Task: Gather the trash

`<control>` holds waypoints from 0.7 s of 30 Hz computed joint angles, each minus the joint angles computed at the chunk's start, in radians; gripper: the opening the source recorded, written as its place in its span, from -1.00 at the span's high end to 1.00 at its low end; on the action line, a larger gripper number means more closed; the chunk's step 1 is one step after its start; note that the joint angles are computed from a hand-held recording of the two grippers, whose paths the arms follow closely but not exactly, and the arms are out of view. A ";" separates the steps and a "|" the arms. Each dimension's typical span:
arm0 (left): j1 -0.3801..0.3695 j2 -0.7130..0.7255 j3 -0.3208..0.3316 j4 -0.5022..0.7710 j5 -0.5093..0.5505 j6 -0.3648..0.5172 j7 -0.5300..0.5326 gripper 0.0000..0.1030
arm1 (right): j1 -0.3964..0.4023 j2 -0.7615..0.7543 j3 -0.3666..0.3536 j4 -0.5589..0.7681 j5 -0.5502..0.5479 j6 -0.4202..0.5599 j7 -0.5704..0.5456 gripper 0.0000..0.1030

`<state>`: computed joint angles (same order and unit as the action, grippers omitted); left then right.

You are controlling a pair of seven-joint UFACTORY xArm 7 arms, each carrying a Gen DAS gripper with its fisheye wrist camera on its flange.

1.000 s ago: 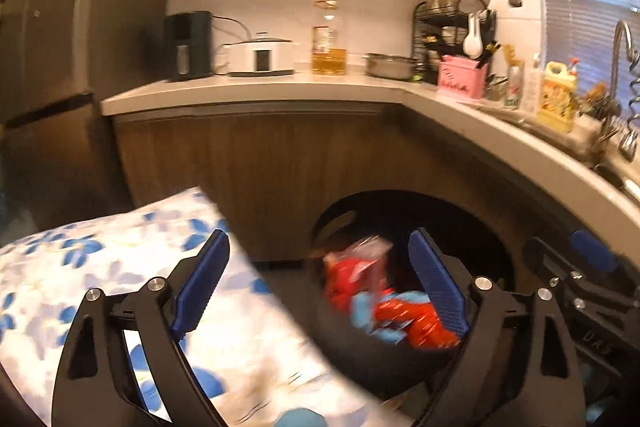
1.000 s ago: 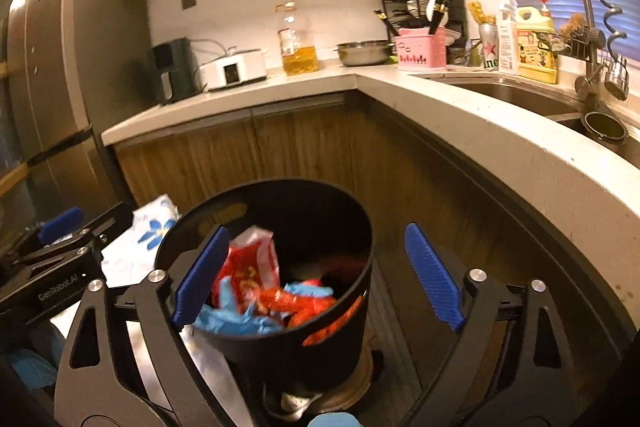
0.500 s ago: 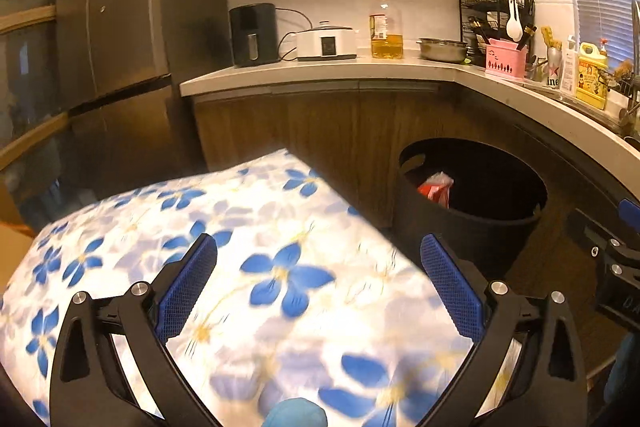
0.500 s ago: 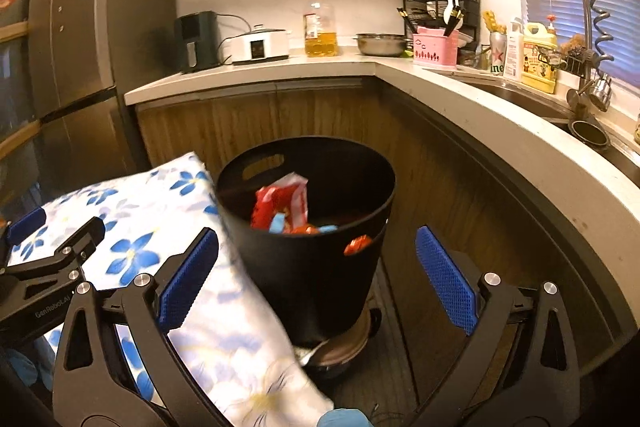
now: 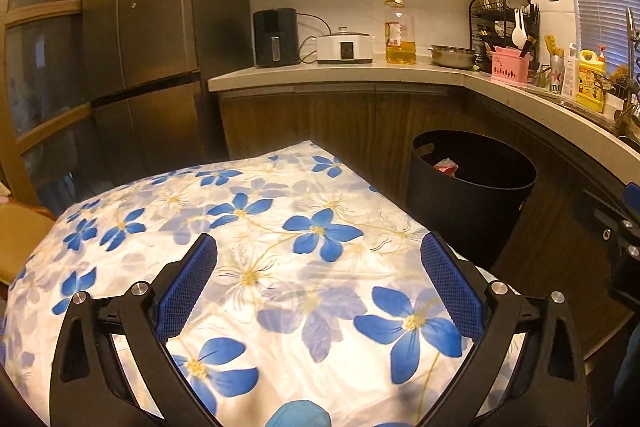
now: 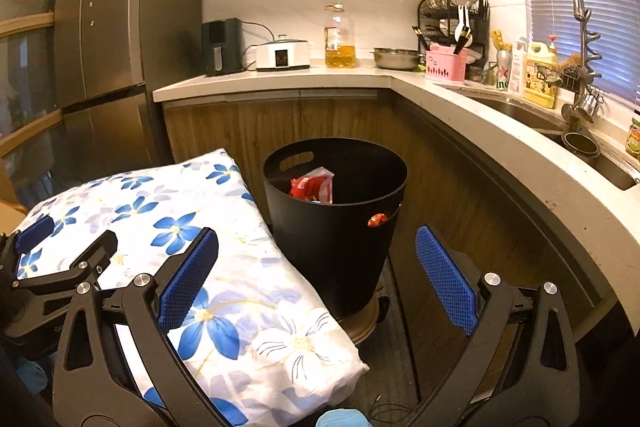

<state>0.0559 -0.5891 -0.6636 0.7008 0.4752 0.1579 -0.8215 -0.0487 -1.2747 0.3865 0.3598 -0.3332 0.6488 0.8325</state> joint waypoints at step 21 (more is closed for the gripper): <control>-0.086 -0.082 0.060 -0.066 -0.078 0.000 0.058 -0.89 | 0.048 -0.062 0.015 0.008 0.021 0.048 0.003 -0.90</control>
<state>-0.0302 -0.6711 -0.6031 0.6351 0.3968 0.1578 -0.7635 -0.0005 -1.3368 0.4017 0.3675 -0.3126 0.6967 0.8360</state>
